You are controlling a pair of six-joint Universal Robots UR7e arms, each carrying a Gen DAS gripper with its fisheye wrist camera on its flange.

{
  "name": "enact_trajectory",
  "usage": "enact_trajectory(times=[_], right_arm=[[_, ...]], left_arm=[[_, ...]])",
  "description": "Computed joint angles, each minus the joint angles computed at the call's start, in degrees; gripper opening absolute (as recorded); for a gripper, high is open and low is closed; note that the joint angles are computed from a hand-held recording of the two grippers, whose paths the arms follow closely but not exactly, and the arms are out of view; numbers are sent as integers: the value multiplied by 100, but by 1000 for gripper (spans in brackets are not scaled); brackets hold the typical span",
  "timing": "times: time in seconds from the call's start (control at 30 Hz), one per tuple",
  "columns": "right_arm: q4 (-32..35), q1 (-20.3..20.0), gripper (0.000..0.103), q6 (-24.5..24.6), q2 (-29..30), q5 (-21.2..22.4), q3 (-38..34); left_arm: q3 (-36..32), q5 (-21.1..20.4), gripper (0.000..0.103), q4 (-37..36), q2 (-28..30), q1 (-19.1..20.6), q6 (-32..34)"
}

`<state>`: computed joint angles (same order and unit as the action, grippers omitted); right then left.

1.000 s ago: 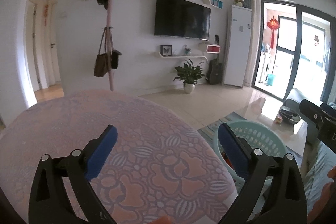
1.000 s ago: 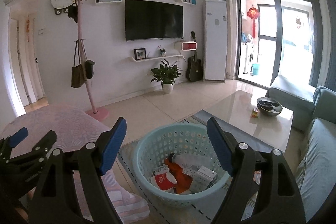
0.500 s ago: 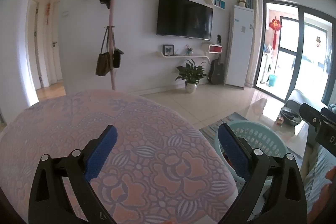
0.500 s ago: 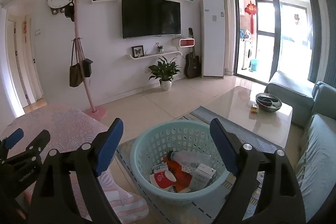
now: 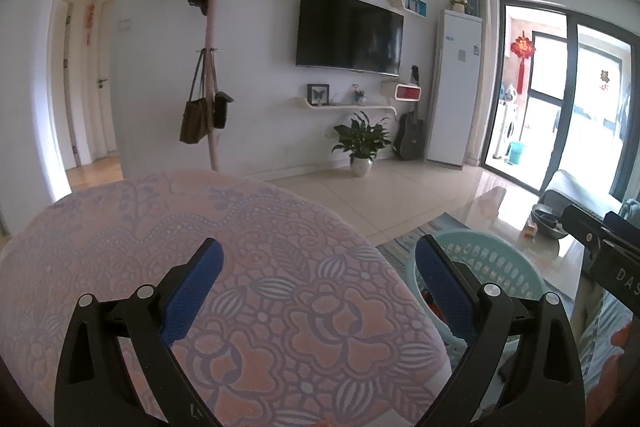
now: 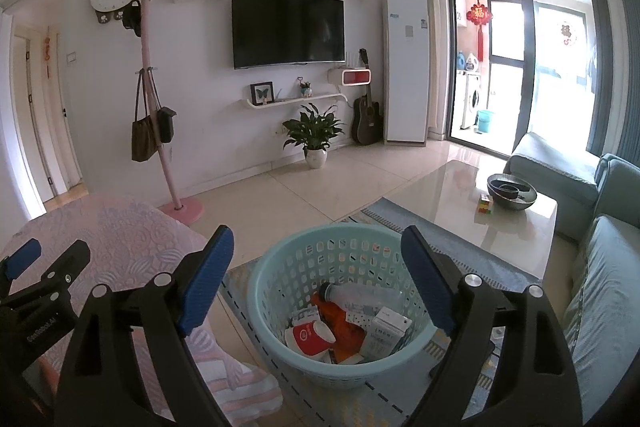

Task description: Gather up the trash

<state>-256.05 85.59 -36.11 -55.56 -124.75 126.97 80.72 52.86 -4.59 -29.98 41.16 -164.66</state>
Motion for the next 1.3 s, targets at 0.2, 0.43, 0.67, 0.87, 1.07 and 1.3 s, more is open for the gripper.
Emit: enact_trajectory(times=[0.2,0.43,0.67,0.87,1.07,1.3], right_arm=[[-60,-4,81,-20,52,-3,-26],[-9,-15,82,67,71,-1,-3],[26,-32,82,102,81,-7,-4],[104,-34,82,147,79,-20,-14],[117,-32,82,167,76,-34,-8],[289,-59,82,363,40,-26,3]], left_arm=[[22,9,94,-17,3,-12,-27],[47,-8,94,-32,6,-25,-38],[45,-4,94,-25,7,-29,-49],[33,-9,94,-6,8,-30,-52],[17,-14,94,17,10,-31,-55],[24,-25,94,21,20,-47,-77]])
